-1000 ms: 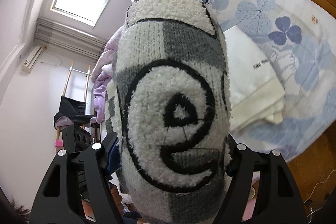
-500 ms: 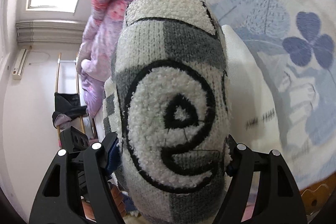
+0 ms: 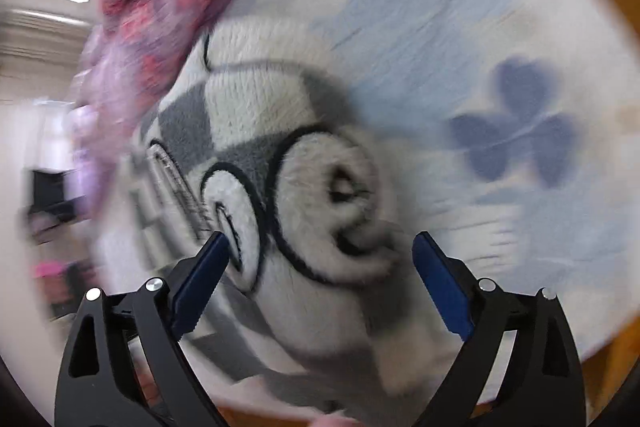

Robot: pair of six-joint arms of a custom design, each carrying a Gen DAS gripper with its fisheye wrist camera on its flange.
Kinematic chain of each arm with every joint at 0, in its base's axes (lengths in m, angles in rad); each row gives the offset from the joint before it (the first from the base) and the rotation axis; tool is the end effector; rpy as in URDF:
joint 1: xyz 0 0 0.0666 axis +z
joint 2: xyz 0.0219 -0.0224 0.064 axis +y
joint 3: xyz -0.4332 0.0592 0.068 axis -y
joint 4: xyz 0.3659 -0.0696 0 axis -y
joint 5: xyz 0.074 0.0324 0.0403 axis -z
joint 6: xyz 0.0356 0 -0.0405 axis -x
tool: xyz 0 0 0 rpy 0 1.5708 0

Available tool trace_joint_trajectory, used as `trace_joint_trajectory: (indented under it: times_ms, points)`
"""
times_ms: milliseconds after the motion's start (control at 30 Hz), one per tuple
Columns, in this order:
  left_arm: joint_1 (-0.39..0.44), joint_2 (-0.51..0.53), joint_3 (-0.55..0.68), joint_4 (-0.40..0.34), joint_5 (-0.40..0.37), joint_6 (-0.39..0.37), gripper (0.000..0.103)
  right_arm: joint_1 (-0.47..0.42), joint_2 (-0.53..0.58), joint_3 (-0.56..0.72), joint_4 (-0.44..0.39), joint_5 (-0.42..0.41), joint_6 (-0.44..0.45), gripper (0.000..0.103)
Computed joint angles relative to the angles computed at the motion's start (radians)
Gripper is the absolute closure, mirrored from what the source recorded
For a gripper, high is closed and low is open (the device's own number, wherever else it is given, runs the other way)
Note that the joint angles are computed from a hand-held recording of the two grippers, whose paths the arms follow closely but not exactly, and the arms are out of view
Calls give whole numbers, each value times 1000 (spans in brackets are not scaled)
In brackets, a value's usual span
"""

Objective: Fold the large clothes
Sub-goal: 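Carry the cardigan with both grippers and lower it onto the clothes pile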

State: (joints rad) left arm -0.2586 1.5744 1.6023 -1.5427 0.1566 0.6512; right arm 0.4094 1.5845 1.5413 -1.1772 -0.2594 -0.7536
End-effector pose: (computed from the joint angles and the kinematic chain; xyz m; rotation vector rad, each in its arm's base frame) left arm 0.4462 -0.1242 0.4648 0.6003 -3.0539 0.2577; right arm 0.4537 0.2064 0.4451 0.4351 2.8984 0.6043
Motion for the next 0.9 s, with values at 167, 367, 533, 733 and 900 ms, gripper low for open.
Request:
trace_joint_trajectory:
  times_ms: [167,367,533,733,900]
  points:
    - [-84,-7,117,-86,-152,-138,44,91,-105,29,-34,272,69,40]
    - [-117,19,28,-19,-83,-187,79,102,-69,-40,2,85,70,75]
    - [-36,19,-97,126,66,-134,71,110,-4,-77,26,165,4,74]
    - [-15,74,142,1,32,-213,79,48,-9,65,-46,34,-14,76]
    - [-15,219,408,22,-6,-245,79,20,172,357,-129,43,116,76]
